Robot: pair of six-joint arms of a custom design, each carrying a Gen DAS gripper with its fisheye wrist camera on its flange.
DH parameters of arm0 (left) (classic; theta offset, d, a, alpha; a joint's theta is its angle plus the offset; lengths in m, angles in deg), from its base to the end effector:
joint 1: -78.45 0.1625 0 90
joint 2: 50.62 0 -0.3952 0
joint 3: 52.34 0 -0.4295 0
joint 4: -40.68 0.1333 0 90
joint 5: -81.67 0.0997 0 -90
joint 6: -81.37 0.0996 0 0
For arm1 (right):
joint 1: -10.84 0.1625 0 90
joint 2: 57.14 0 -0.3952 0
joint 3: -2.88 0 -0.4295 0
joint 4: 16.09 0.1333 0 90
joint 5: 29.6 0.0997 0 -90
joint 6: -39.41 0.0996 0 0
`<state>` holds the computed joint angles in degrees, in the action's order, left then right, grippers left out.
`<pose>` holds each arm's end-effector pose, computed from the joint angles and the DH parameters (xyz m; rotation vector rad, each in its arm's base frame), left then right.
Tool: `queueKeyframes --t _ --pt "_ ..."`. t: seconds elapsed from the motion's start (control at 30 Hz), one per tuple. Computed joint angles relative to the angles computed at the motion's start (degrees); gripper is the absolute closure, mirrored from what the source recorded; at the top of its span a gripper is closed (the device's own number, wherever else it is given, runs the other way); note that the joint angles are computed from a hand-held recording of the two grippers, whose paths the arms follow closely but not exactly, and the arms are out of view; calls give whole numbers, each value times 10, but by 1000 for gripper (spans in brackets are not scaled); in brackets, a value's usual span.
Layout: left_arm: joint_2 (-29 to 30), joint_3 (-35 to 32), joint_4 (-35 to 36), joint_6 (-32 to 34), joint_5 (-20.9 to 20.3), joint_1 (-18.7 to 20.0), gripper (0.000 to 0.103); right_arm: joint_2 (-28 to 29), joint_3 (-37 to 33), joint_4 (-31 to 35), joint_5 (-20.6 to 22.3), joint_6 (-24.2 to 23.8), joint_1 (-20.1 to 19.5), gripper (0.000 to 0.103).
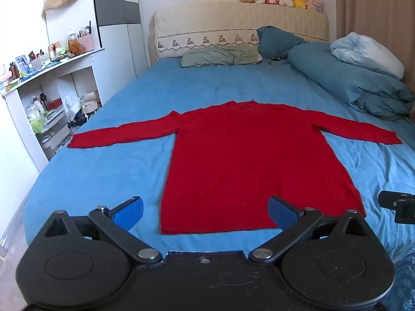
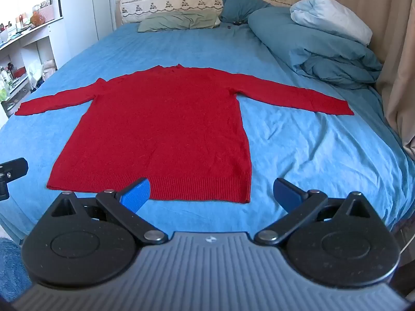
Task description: Fold small clothes
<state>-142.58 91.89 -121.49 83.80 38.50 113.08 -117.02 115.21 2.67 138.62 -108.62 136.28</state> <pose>-0.1843 -0.3776 0.1876 1.0102 2.2109 -0.8485 0.2450 -0.2825 0.1125 -0.1974 -1.9018 1.1157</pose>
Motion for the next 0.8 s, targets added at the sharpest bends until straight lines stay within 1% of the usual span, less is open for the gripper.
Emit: queueKeyframes --t 0.07,0.1,0.17,0.3,0.5,0.63,0.67,0.8 --pt "1 2 -4 3 1 -3 0 1 0 0 0 0 0 0" --pt "-2 9 -18 3 4 -6 0 1 -1 1 0 1 0 0" --pt "-14 9 -3 -2 -5 0 0 1 -1 -1 0 0 0 0" --pt "2 -4 16 -25 6 -7 0 3 -2 2 -1 3 0 0" --pt "6 -3 10 -24 5 -6 0 5 -7 12 -3 10 1 0" --pt "7 -3 6 -23 5 -5 0 3 -1 2 -4 3 0 0" --pt "7 -3 5 -21 4 -4 0 0 2 -17 -6 -15 -5 0" --pt "8 -3 2 -19 3 -2 0 1 1 -10 -6 -8 -4 0"
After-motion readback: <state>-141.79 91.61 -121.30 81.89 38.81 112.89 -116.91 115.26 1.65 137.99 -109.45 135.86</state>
